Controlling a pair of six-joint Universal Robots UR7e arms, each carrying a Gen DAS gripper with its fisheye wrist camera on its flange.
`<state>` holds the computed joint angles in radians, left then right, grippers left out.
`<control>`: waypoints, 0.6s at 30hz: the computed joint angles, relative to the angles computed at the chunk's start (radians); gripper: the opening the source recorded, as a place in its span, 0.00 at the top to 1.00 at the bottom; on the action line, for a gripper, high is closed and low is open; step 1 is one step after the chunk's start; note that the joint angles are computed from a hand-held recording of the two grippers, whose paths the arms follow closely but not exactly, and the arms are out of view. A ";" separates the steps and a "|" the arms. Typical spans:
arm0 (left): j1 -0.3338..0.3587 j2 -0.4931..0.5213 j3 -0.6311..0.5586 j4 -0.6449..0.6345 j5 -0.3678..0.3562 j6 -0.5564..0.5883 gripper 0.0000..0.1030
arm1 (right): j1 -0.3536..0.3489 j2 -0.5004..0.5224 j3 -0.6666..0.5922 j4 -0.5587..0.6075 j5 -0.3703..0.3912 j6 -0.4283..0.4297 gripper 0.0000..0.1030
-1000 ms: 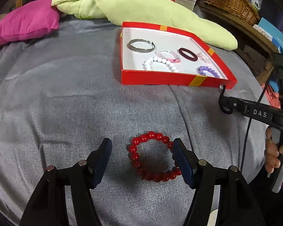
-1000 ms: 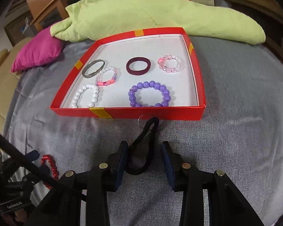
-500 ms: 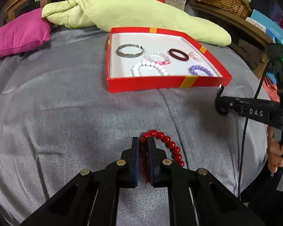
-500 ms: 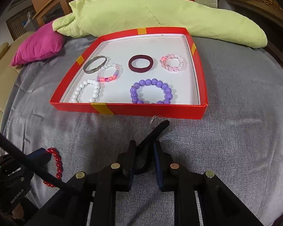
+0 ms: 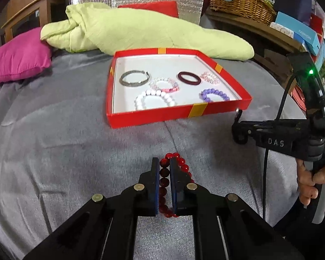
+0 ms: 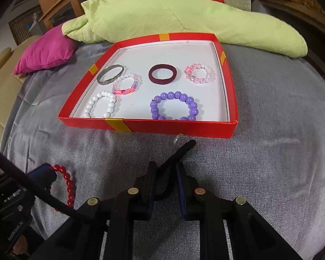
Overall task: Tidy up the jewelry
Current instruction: 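Grasp the red bead bracelet with the left gripper while the right gripper grasps the black hair tie, then lift both held items and carry them over the red box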
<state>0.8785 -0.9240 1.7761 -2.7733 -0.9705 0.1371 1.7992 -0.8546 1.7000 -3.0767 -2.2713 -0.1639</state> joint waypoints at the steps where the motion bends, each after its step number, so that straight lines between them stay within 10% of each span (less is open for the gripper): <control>1: -0.001 0.000 0.000 -0.007 0.001 0.005 0.91 | 0.005 0.005 0.000 -0.019 -0.009 -0.020 0.87; 18: -0.027 0.037 -0.006 -0.124 -0.006 0.060 0.91 | -0.009 -0.045 0.035 -0.043 0.089 -0.007 0.88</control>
<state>0.8519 -0.8875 1.7696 -2.8969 -0.9768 0.1968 1.7897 -0.8999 1.7352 -3.1199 -2.1821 -0.1705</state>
